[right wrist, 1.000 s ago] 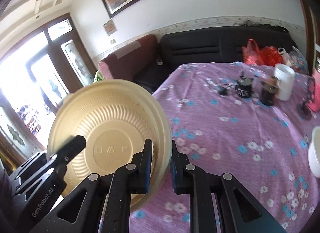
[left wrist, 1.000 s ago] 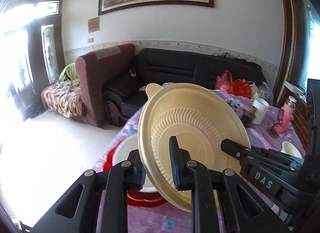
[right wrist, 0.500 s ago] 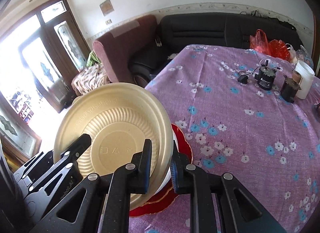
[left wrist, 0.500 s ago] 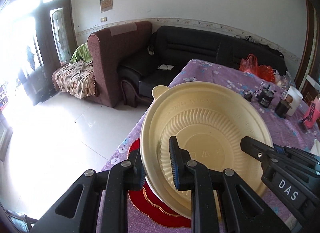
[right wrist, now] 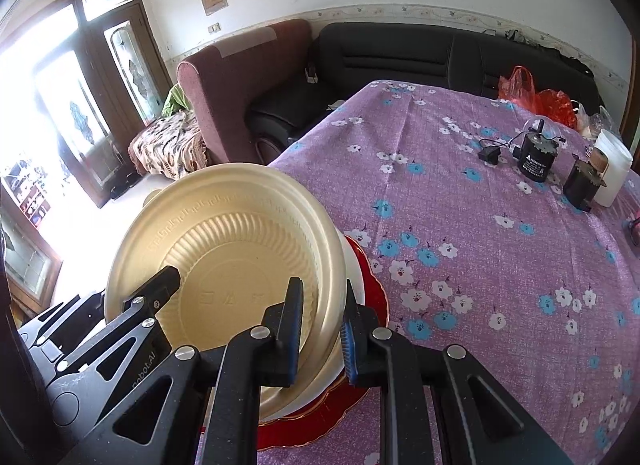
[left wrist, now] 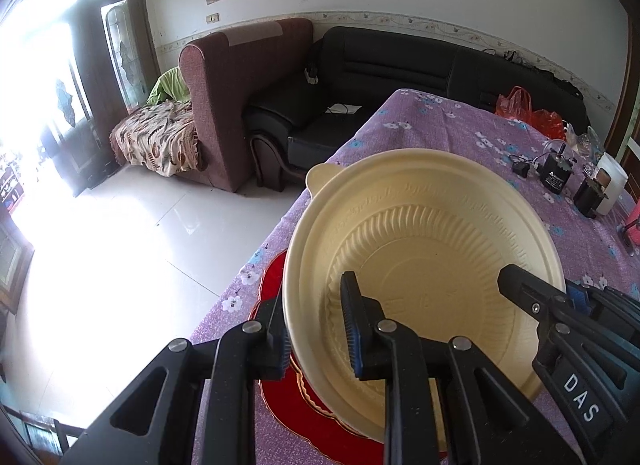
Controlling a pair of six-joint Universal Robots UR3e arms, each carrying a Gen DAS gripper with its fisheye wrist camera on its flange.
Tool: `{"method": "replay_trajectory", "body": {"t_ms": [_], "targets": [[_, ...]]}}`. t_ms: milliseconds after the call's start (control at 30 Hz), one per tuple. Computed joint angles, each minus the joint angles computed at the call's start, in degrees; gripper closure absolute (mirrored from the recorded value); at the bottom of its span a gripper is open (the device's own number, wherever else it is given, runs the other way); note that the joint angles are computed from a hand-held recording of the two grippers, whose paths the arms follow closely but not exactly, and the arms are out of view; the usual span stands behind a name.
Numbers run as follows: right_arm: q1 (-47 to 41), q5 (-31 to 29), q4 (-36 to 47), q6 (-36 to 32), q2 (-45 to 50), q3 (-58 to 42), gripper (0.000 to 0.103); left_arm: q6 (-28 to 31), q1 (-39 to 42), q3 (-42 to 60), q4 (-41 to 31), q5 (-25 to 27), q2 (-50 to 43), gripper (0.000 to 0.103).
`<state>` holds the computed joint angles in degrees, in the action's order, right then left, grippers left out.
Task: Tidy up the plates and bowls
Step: 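Carry the beige bowl over the red plate stack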
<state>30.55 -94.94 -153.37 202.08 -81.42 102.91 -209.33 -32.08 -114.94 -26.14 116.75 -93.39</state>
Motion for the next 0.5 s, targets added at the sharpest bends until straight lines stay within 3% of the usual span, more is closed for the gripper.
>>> {"method": "replay_trajectory", "body": {"t_ms": [100,233,500], "targets": [[0.5,-1.0,-0.2,-0.1,0.4,0.0,0.084,-0.5,-0.1,-0.2,-0.9,0.2,0.4,0.077],[1.1,-2.2,-0.7,-0.5,0.7,-0.1,0.084,-1.3,-0.3,-0.6,-0.9,1.4,1.5,0.058],[1.0,-1.9,-1.3,-0.4,0.6,0.3,0.084,-1.9,-0.1,-1.7,-0.4,1.0,2.4,0.058]]}}
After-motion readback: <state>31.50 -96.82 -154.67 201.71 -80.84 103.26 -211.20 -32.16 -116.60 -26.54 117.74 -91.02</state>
